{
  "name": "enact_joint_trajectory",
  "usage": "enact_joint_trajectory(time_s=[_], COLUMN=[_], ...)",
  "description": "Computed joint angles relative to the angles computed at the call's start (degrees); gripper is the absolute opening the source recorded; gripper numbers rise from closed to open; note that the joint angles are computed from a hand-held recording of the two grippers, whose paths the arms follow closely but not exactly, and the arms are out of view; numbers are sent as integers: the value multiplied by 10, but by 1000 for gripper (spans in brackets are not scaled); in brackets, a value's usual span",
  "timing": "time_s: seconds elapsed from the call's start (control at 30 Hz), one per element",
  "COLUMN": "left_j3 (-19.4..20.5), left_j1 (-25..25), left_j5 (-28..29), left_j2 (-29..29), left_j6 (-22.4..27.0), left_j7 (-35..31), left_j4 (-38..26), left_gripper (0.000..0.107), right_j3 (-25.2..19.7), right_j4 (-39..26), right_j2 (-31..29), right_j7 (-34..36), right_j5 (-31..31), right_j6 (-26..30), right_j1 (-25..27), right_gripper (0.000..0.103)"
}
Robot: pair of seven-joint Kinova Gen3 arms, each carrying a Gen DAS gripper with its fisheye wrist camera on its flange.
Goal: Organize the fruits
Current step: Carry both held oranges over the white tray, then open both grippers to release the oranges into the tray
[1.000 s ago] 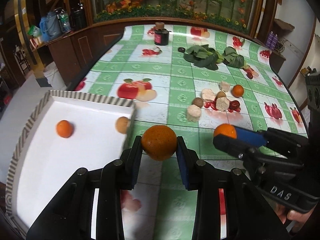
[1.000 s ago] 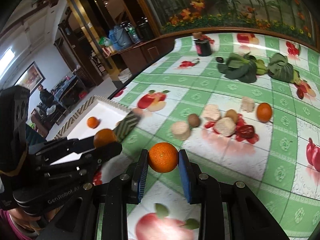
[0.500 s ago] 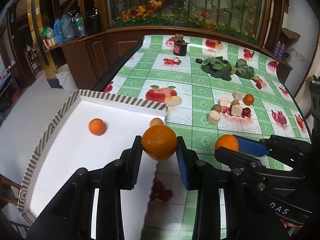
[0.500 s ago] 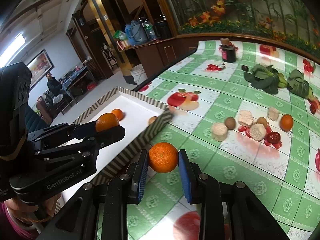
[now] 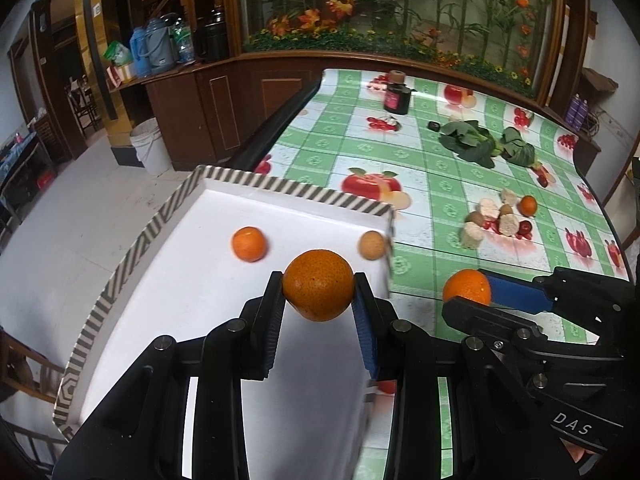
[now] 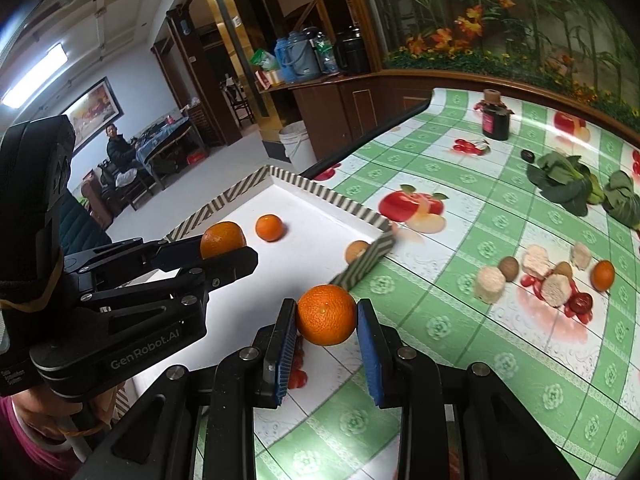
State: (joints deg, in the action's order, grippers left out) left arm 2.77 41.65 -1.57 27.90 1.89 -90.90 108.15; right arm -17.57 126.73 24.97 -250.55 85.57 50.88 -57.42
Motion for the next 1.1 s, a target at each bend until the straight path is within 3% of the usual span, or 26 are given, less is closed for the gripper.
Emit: enact_joint_trajectory(time_s=[0.33, 0.63, 0.93, 1.1], left_j3=[81, 92, 93, 89], left_j1=[-116, -140, -145, -140], left_j5=[2, 13, 27, 29], left_j2=[20, 50, 79, 89], left_j6=[46, 82, 127, 140], left_j7=[-25, -36, -40, -39], left_j4=[-22, -60, -105, -121], left_gripper=[33, 33, 33, 33], right_j3=[12, 19, 29, 29], right_j4=[-32, -46, -82, -85], right_j2=[17, 34, 56, 66], right_j7=[50, 59, 126, 115], right_j5=[24, 69, 72, 97], right_j6=[-44, -96, -151, -171], right_j1=[31, 82, 133, 157], right_gripper=[29, 29, 29, 29])
